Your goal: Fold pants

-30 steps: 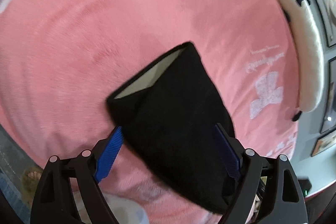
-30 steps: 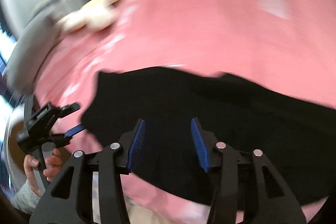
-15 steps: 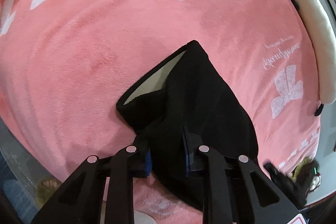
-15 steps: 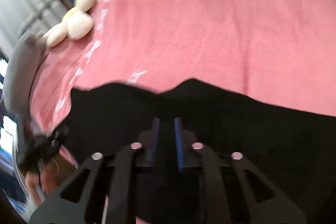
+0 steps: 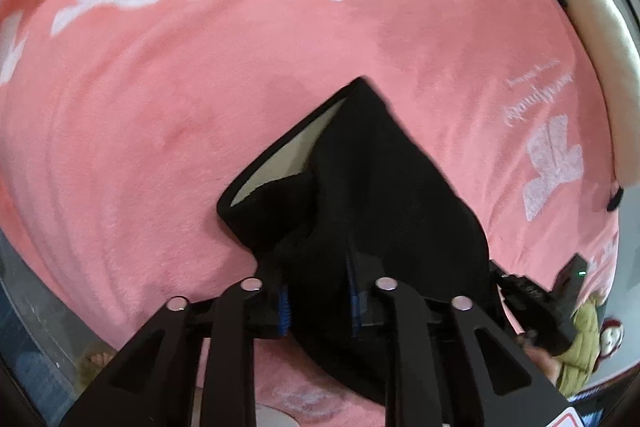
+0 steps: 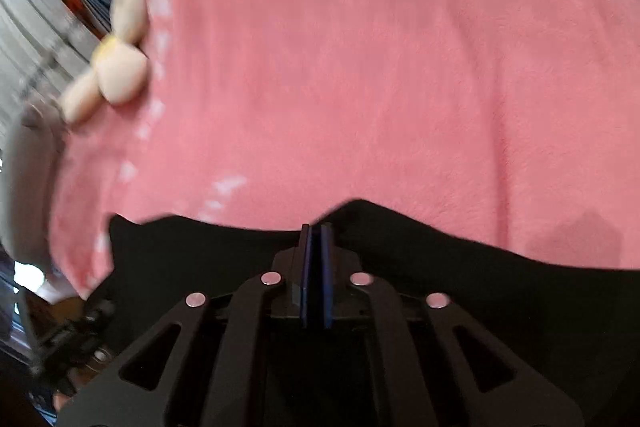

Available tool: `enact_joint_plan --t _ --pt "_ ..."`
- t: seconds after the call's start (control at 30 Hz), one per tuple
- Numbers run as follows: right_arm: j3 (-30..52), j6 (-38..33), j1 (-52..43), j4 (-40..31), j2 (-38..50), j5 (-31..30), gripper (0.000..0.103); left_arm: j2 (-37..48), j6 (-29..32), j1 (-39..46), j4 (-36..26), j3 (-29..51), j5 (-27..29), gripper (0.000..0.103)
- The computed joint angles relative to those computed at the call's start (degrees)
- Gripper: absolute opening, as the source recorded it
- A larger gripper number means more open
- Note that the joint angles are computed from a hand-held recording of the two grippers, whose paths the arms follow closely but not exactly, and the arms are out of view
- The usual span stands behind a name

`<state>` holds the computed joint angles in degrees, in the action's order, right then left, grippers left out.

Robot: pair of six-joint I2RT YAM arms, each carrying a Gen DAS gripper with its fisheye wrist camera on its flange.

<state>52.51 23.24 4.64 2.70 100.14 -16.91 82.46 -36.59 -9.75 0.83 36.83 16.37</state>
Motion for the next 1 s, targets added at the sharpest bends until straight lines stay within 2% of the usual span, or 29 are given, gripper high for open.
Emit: enact_joint_plan --t 0.13,0.23,0.33,0.47,0.5,0.53,0.57,0.6,0.7,0.73,0.77,0.8,0.83,0.87,0.93,1.0 --pt "-12.1 -2.6 -1.4 -1.0 -17.4 2.9 0.009 -6.1 3.0 -4.0 -1.7 1.6 0.0 0.011" --pt "-21.1 -3.3 -6.8 -5.7 -31.4 2.3 0.009 -9.3 3.1 -10.6 -3.6 5.7 -0.4 0.011" --pt "-29.1 -5.3 -17.1 -14.9 -48.0 -0.7 0.009 -9.1 2.9 -19.5 -5.0 11.5 -1.1 0.011" --pt "-31.9 -15.4 -35.7 -29.2 -59.9 -9.7 0.012 -1.9 4.9 -37.4 -5.1 20.8 -6.1 0.012" --pt "-32.2 -19.5 -41.6 -32.3 -60.9 -13.2 0.016 1.1 5.7 -40.8 -5.7 23.0 -7.5 0.015" --pt "-32.6 -23.3 -46.6 -34.6 -60.9 -15.8 0.019 5.4 6.0 -44.6 -6.6 25.7 -9.2 0.027" --pt "-32.9 -25.7 -49.7 -36.0 -60.8 -17.1 0.027 10.1 5.4 -47.8 -7.8 28.3 -10.0 0.054" --pt "-33.1 -28.3 -52.9 -37.6 -60.6 -18.5 0.034 13.8 4.7 -49.9 -9.6 30.7 -10.9 0.064" --pt "-32.7 -37.2 -60.9 -42.5 -58.3 -22.6 0.042 20.2 1.6 -54.9 -12.6 33.4 -14.2 0.066" --pt "-32.3 -39.5 -62.6 -44.0 -57.5 -24.0 0.048 20.7 1.2 -55.7 -13.1 33.4 -14.4 0.066" --pt "-31.7 -40.5 -62.9 -45.0 -56.3 -25.5 0.061 19.8 1.0 -56.6 -12.8 32.0 -14.8 0.069" --pt "-31.4 -40.2 -62.1 -45.3 -56.0 -26.4 0.068 18.5 0.9 -57.2 -12.9 30.6 -16.0 0.072" --pt "-31.2 -40.1 -61.0 -45.4 -55.9 -27.5 0.069 16.9 0.9 -57.6 -13.6 29.4 -17.9 0.077" --pt "-31.1 -38.9 -58.8 -44.7 -56.0 -27.7 0.073 15.4 0.8 -57.9 -14.2 28.4 -19.1 0.078" --pt "-31.1 -32.1 -49.3 -39.6 -54.7 -25.7 0.079 11.5 0.3 -57.7 -15.9 25.9 -22.6 0.081" --pt "-31.0 -24.3 -38.0 -28.9 -47.9 -22.1 0.079 9.2 -0.4 -56.6 -18.8 25.3 -24.9 0.081"
